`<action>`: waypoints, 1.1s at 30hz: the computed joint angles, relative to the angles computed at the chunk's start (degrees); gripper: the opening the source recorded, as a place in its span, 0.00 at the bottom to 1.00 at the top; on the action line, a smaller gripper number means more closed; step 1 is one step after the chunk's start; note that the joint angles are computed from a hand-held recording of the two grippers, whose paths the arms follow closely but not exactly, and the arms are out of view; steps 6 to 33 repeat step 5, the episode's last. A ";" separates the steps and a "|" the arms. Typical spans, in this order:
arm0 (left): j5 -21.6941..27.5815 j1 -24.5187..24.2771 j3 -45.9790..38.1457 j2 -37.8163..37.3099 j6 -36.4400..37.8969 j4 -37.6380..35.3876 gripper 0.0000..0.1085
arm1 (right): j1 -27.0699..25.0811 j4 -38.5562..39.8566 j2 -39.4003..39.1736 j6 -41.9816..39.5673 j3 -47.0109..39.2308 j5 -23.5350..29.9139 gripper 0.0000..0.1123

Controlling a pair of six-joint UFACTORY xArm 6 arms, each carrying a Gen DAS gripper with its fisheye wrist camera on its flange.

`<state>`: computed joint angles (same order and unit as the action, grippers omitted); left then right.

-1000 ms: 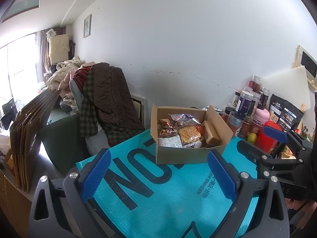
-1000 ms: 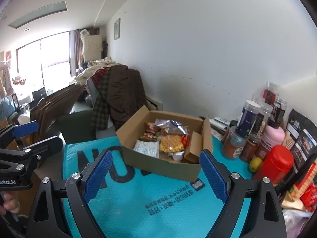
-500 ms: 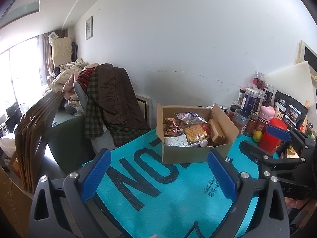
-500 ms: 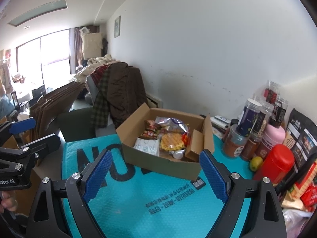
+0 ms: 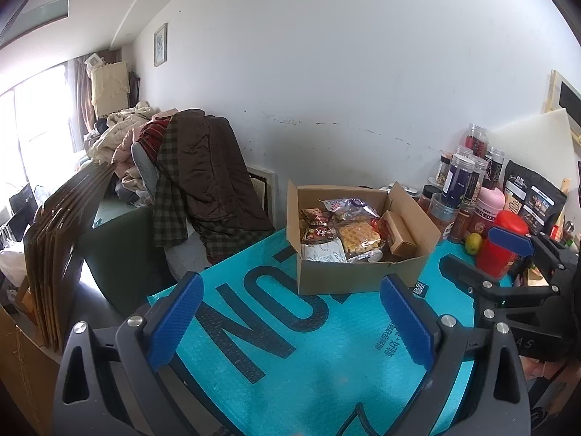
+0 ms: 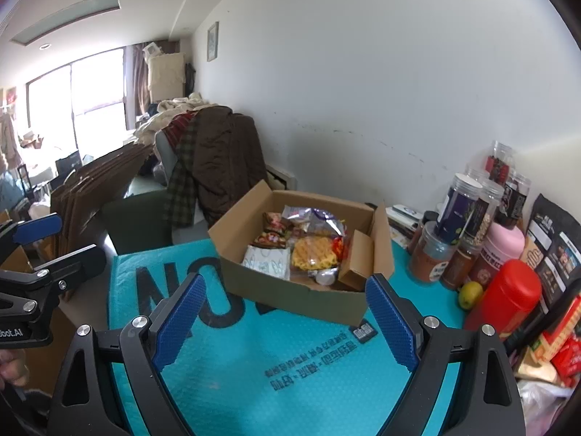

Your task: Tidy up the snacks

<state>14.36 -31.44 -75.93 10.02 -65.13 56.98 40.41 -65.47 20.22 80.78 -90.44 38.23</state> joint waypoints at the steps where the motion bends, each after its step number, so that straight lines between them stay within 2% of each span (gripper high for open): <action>1: -0.13 0.01 -0.08 0.18 0.43 -0.49 0.92 | 0.03 0.15 0.12 -0.05 -0.11 0.08 0.81; 33: -0.19 0.24 -0.40 0.64 0.56 -1.00 0.92 | -0.27 0.80 0.33 -0.43 -0.17 -0.11 0.81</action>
